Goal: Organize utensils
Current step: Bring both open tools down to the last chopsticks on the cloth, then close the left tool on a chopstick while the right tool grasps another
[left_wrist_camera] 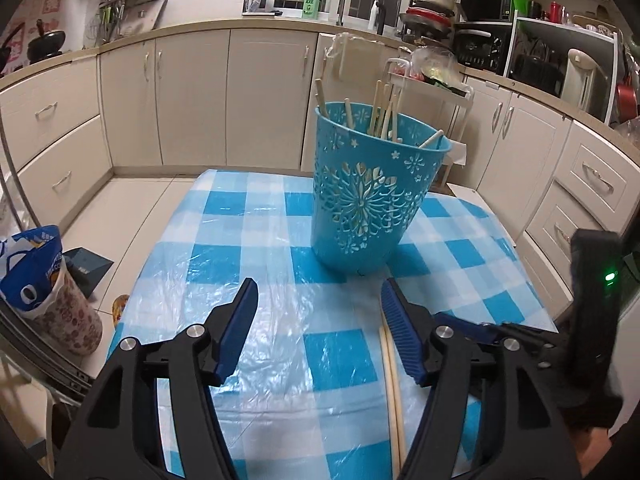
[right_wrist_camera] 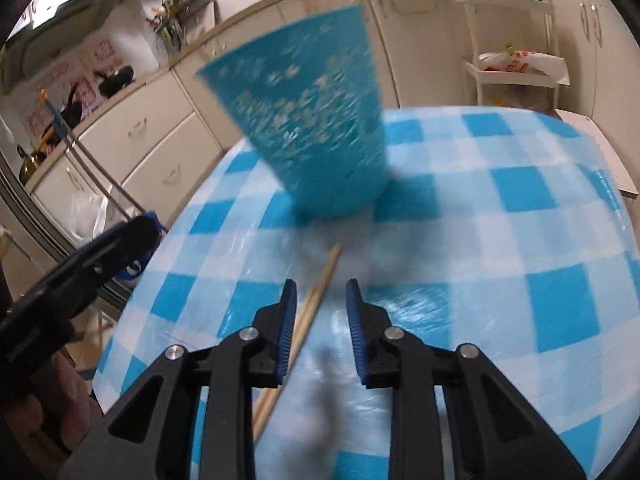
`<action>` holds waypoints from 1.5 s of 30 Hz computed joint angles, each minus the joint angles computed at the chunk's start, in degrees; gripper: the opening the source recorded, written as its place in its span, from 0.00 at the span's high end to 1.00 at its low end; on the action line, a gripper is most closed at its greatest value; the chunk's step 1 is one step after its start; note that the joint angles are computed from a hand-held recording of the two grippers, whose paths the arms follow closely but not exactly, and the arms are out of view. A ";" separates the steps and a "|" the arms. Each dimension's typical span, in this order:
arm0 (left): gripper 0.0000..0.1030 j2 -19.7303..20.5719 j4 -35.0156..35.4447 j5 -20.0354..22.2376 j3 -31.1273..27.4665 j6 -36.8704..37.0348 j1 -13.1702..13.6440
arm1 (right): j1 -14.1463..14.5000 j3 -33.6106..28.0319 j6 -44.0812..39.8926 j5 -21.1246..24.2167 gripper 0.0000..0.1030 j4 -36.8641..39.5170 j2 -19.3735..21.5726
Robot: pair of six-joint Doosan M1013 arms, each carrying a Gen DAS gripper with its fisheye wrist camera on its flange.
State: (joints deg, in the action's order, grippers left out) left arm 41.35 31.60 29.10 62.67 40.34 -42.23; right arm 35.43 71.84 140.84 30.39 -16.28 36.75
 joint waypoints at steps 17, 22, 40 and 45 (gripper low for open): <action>0.38 0.39 -13.59 3.92 -0.40 16.30 -0.15 | 0.29 -2.28 -14.58 12.02 0.85 1.83 1.02; 0.38 3.75 -19.45 9.88 -5.80 26.39 -1.09 | -0.78 -0.27 -18.08 11.92 0.85 4.49 -0.35; 0.89 10.62 -23.62 20.60 -16.27 31.81 -1.78 | -1.97 3.27 -19.83 8.61 0.86 8.47 -2.40; 0.95 10.43 -23.79 19.70 -15.80 31.50 -1.67 | -1.86 2.81 -15.85 8.93 0.85 7.26 -2.11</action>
